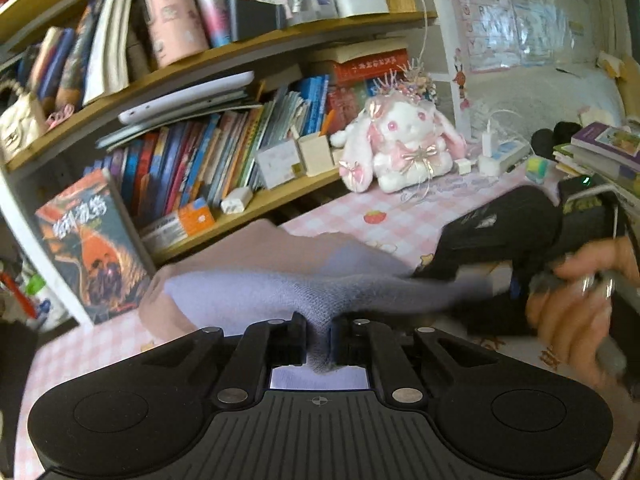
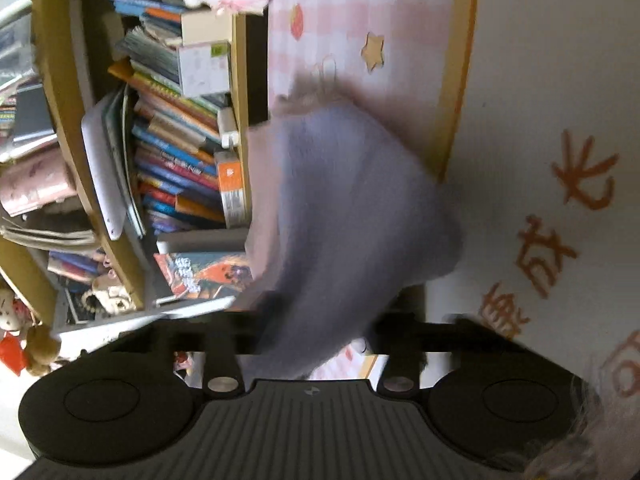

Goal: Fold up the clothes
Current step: 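Lift the sweater with both tools and shake it open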

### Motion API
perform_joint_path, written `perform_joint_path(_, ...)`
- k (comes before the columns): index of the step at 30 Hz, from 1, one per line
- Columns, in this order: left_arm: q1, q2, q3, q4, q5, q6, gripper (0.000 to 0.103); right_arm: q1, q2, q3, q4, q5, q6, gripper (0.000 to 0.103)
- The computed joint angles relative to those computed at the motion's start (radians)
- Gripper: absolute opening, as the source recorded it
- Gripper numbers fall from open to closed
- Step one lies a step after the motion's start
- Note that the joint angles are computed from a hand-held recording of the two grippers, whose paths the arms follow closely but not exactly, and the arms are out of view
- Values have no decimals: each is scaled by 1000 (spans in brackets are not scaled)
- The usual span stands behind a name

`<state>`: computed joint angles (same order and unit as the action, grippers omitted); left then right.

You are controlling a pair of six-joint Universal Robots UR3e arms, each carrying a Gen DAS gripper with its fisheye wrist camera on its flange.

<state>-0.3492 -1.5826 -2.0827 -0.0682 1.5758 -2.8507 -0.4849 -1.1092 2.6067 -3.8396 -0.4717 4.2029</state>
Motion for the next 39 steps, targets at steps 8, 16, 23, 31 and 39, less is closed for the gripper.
perform_joint_path(8, 22, 52, 0, 99, -197, 52, 9, -108, -348, -87, 49, 4, -11, 11)
perform_joint_path(16, 457, 207, 54, 400, -917, -340, 9, -19, -453, -854, 266, -43, 38, 11)
perform_joint_path(23, 702, 335, -167, -27, -1105, -96, 9, 262, -348, -1247, 1004, -136, -548, 11)
perform_joint_path(31, 825, 313, -309, -466, -861, 278, 9, 672, -19, -1401, 1384, -663, -702, 11)
perform_joint_path(39, 974, 287, -328, -569, -822, 399, 9, 899, 307, -1827, 1443, -791, -699, 12)
